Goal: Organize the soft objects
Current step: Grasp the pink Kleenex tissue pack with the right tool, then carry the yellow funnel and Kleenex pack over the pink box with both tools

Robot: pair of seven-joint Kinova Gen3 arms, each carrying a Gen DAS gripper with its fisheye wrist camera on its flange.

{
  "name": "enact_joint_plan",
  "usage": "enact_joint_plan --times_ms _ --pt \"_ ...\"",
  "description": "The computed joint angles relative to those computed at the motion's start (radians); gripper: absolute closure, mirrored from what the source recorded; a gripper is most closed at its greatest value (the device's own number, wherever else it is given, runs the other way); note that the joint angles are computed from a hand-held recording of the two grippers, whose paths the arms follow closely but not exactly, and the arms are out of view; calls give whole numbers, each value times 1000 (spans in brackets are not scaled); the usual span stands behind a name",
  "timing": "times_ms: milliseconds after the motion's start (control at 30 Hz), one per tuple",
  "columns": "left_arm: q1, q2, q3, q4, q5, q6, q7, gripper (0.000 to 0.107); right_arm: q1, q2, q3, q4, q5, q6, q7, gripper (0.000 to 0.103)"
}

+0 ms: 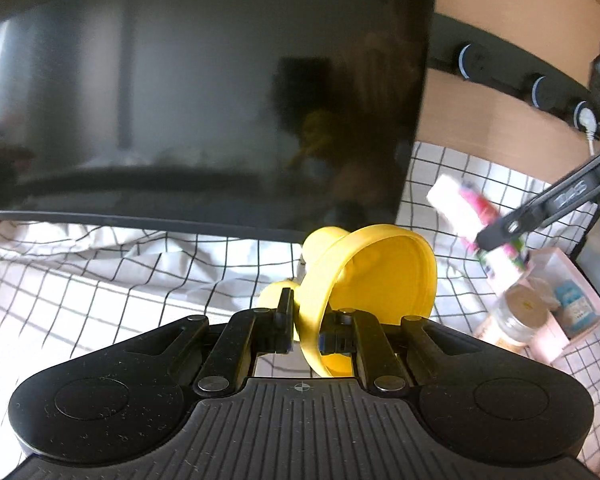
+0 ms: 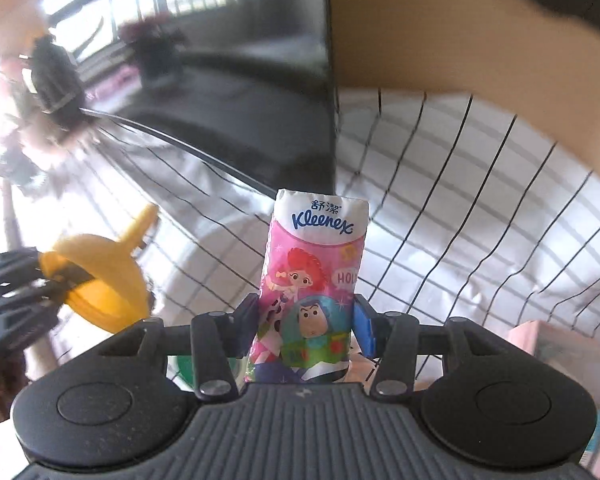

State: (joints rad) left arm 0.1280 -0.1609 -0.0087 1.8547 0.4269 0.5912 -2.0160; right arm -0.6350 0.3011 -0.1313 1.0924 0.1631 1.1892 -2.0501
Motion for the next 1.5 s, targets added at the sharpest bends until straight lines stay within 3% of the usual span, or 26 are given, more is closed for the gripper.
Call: enact_joint_plan --times_ms 233,567,800,1067,1300,1367,1433,1500 --pt "17 -82 45 43 -57 -1 143 95 -26 -168 -36 189 96 -53 -42 55" --pt "129 -32 147 18 -115 -26 273 95 102 -391 -98 443 136 -105 -99 54" --pt "216 95 241 -81 -193 -48 387 95 240 -541 -121 602 143 -179 -124 54" --pt "386 299 300 -241 -307 -66 493 95 422 -689 -137 773 158 -283 -178 54" --pt "540 482 270 -404 -429 -72 567 95 585 -722 -169 870 206 -397 -253 54" --pt "623 527 205 -438 -501 -87 636 94 585 -705 -138 885 186 -431 -241 54" --pt "685 590 156 -505 -575 -38 688 94 583 -683 -107 898 158 -465 -229 54" --pt "688 645 162 -569 -595 43 677 94 593 -657 -102 906 141 -491 -241 54"
